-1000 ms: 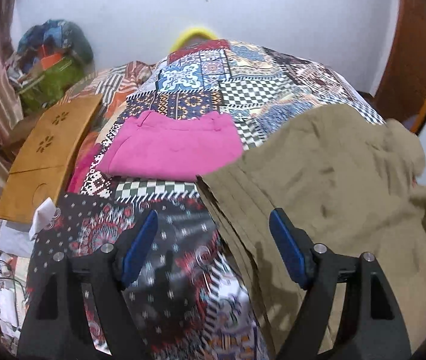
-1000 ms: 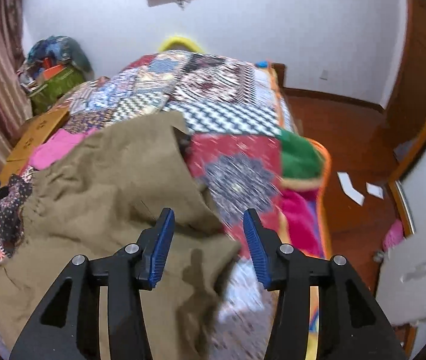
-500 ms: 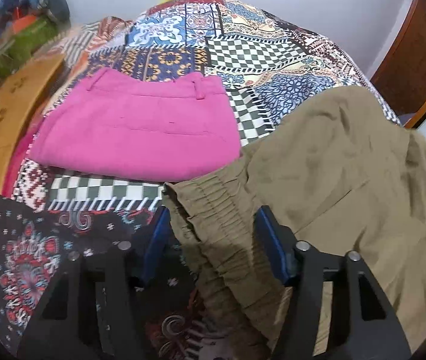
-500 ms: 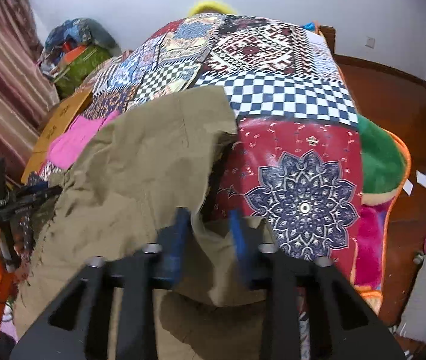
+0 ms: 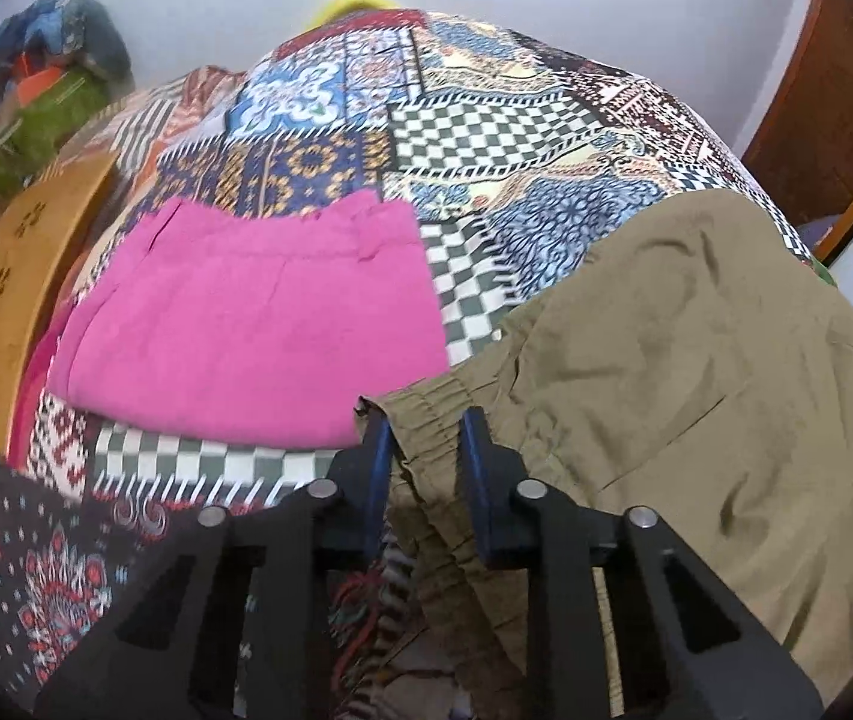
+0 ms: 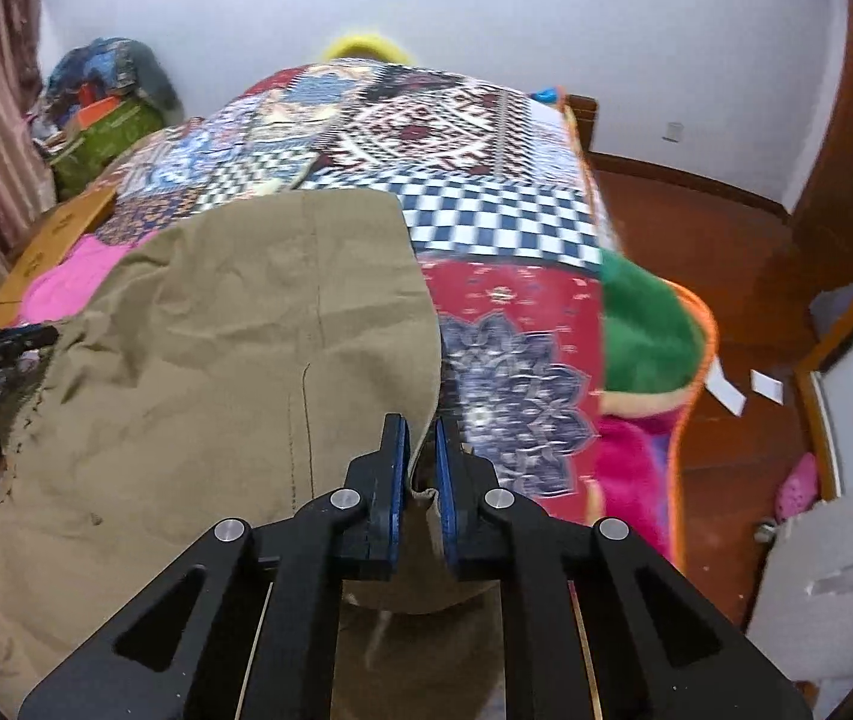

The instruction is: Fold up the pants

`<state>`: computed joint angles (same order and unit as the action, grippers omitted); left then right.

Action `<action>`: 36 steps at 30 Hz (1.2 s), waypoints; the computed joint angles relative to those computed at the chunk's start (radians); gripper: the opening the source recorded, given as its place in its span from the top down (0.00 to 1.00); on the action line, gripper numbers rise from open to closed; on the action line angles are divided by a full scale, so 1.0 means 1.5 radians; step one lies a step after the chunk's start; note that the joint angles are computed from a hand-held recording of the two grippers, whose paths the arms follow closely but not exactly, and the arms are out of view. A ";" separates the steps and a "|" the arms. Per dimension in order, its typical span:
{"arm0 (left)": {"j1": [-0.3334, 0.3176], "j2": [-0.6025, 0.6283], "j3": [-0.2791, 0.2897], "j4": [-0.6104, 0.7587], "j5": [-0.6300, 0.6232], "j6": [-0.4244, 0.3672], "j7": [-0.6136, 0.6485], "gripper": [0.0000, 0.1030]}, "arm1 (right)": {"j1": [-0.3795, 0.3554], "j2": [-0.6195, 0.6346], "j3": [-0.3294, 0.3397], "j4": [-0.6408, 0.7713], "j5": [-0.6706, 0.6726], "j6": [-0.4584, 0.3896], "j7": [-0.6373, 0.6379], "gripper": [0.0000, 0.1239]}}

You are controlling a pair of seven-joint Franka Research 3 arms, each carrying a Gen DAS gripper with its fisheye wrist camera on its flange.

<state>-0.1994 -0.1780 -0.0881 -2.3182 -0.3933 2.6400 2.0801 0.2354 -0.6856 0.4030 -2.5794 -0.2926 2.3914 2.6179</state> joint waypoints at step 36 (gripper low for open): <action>0.029 0.086 -0.030 0.078 -0.041 -0.011 0.075 0.28 | 0.005 0.328 -0.168 0.234 0.073 0.036 -0.271 0.55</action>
<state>-0.1561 -0.0496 -0.1337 -2.2013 -0.4547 2.6233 2.1931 0.2430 -0.1931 0.1516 -2.2290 -0.1832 2.4446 2.2119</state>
